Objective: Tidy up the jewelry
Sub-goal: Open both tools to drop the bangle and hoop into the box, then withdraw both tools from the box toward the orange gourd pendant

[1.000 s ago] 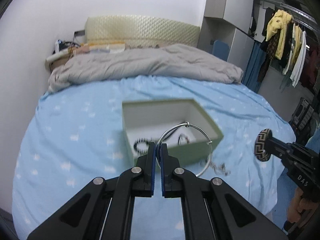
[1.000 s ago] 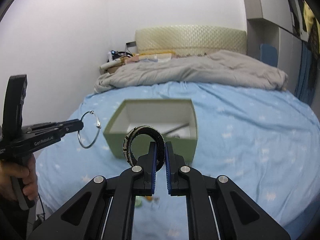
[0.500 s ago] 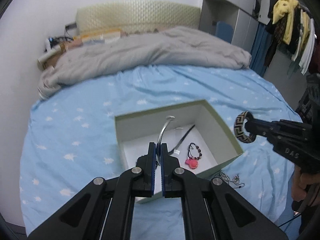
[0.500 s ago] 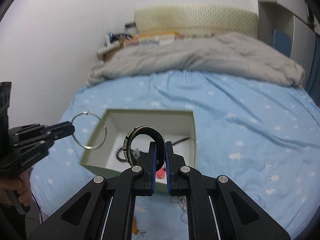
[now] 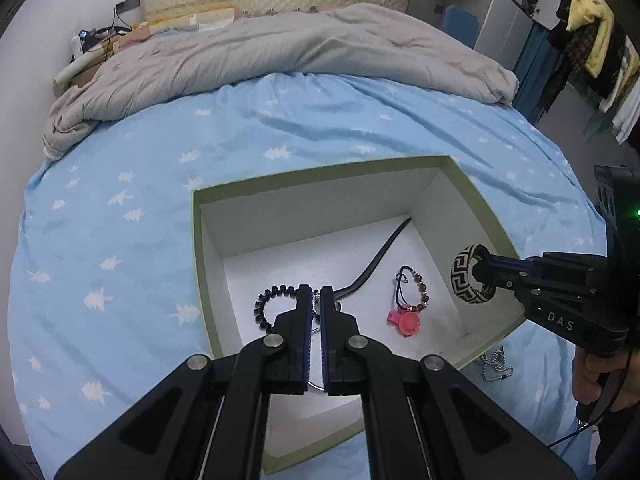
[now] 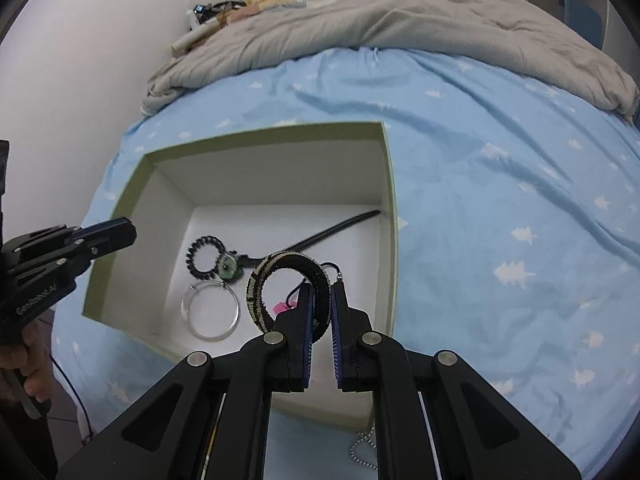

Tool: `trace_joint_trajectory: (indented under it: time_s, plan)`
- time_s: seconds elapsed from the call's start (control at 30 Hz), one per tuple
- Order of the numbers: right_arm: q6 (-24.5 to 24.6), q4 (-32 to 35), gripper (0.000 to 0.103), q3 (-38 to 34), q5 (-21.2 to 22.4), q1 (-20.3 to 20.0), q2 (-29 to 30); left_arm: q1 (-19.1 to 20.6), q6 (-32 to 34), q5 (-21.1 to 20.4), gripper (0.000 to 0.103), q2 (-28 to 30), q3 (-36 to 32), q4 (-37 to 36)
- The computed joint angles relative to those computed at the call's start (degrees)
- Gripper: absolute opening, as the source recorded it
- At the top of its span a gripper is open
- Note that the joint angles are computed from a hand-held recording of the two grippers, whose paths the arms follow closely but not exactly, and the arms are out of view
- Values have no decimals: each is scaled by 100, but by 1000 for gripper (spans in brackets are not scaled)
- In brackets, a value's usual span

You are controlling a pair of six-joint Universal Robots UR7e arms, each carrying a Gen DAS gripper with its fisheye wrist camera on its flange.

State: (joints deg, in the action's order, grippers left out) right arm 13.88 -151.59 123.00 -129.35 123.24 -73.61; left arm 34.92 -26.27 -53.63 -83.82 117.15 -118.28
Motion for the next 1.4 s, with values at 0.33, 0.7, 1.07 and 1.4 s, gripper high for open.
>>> trace_joint_trajectory:
  time_s: [0.33, 0.7, 1.07, 1.4]
  plan:
    - [18, 75, 23, -99, 72, 157, -76, -207, -119, 6, 2, -177, -11, 128]
    - [345, 386, 23, -245, -397, 1196, -518, -1083, -791, 65, 5, -783, -238, 926]
    - [1005, 689, 23, 0, -997, 2213, -1010, -2341, -1672, 433, 62, -1549, -66, 1688]
    - [1594, 131, 30, 780, -1657, 2988, -1310, -3155, -2656, 668, 80, -2233, 473, 2360]
